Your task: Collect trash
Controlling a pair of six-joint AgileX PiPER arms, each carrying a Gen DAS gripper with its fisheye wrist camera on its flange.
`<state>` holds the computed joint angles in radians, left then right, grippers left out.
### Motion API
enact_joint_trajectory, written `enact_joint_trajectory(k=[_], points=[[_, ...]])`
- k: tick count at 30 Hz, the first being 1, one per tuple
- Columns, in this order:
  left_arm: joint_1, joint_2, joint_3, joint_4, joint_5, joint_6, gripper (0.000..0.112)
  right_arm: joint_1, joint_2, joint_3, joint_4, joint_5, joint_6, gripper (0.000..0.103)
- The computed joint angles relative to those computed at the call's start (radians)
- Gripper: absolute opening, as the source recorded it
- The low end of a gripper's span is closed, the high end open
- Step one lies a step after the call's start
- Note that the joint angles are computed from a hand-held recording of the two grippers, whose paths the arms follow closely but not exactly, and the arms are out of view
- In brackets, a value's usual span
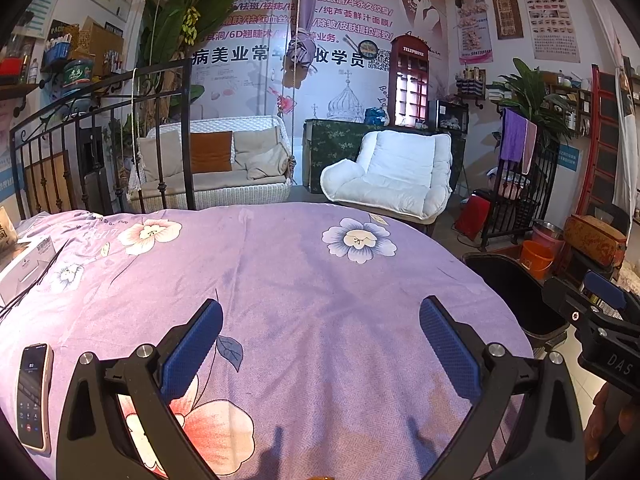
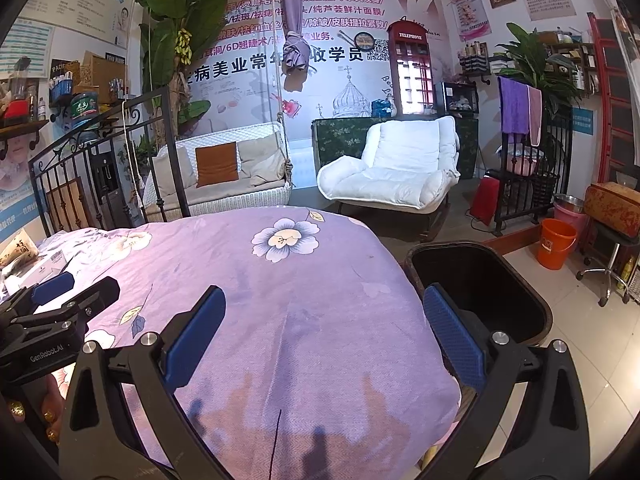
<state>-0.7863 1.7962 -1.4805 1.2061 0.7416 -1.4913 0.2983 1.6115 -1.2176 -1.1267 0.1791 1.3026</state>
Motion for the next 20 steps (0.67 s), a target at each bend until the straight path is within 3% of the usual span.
enact_joint_trajectory(k=[20], points=[[0.001,-0.001,0.008,-0.010,-0.009,-0.006,0.098,0.011,0.007,-0.001,-0.021,0.003,0.028,0.098]])
